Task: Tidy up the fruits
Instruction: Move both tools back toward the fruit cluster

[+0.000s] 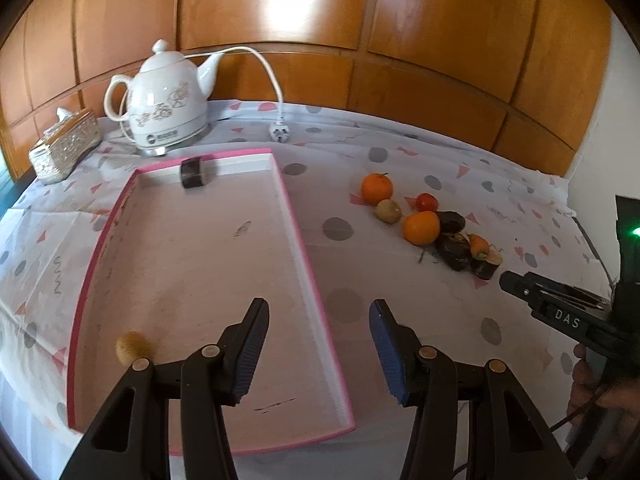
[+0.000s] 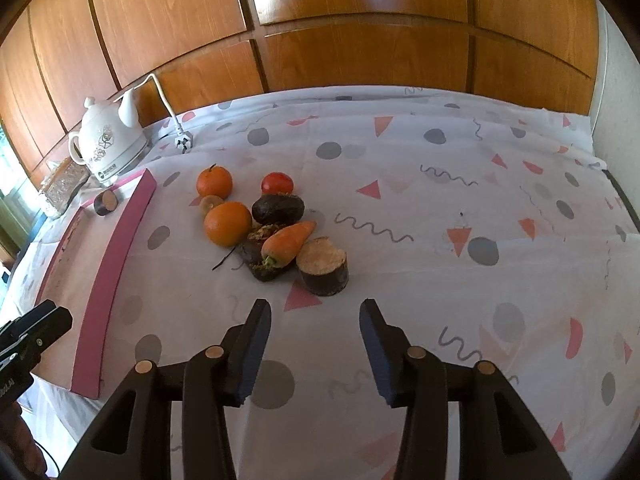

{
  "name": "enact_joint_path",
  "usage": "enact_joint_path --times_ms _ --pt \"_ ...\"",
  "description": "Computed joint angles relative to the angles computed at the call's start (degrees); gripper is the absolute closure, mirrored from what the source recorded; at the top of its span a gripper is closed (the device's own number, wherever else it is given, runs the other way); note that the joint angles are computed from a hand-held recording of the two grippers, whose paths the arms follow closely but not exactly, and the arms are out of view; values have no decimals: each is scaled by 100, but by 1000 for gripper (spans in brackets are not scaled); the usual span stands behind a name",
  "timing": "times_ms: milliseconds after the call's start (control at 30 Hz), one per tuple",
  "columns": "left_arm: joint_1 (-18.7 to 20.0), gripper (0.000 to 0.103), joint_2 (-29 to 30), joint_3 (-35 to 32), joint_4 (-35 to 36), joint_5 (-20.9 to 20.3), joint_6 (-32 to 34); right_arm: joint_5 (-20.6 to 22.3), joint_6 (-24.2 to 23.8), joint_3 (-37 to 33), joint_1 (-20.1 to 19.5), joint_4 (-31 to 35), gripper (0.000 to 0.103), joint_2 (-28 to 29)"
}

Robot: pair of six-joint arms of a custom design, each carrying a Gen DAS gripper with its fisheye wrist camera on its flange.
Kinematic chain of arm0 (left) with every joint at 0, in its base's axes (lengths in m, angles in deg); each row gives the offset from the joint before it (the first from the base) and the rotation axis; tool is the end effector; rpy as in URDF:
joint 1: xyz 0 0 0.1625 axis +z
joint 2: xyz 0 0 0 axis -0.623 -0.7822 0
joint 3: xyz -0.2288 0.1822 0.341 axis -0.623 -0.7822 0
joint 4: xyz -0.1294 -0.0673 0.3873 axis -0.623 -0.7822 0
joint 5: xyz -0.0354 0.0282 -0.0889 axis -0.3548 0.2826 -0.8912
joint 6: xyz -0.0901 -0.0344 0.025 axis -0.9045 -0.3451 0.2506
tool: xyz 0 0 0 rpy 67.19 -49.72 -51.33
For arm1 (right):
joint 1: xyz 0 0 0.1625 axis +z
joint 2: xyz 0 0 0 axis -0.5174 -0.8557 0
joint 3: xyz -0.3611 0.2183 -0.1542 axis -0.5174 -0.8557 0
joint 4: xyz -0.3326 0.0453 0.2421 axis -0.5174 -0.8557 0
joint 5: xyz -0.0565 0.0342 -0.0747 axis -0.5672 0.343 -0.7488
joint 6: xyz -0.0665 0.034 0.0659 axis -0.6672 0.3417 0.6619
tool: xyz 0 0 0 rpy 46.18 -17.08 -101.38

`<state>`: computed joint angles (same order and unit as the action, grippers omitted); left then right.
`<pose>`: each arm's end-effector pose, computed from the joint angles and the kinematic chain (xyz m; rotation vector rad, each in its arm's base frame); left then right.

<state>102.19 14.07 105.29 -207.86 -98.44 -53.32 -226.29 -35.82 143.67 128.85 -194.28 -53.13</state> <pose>-0.1995 -0.7983 0.1421 0.9589 2.4816 -0.6243 0.1544 -0.7117 0.1422 -0.1708 -2.1094 1.0572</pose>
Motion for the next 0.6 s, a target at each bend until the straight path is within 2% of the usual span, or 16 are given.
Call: enact_joint_path --times_ms 67,200,433,533,600 --pt "-19 50 29 -18 34 -20 19 20 -3 -25 -6 22 56 -5" --pt "-31 50 51 -11 60 -66 56 161 -317 -128 8 7 56 6" --pt "-25 50 108 -68 118 -64 38 285 -653 -658 2 288 56 180" --pt "-27 50 144 -105 166 -51 35 281 -528 -898 -55 595 56 271" --pt "-29 50 168 -138 209 -49 11 250 -385 -1046 -104 894 63 315"
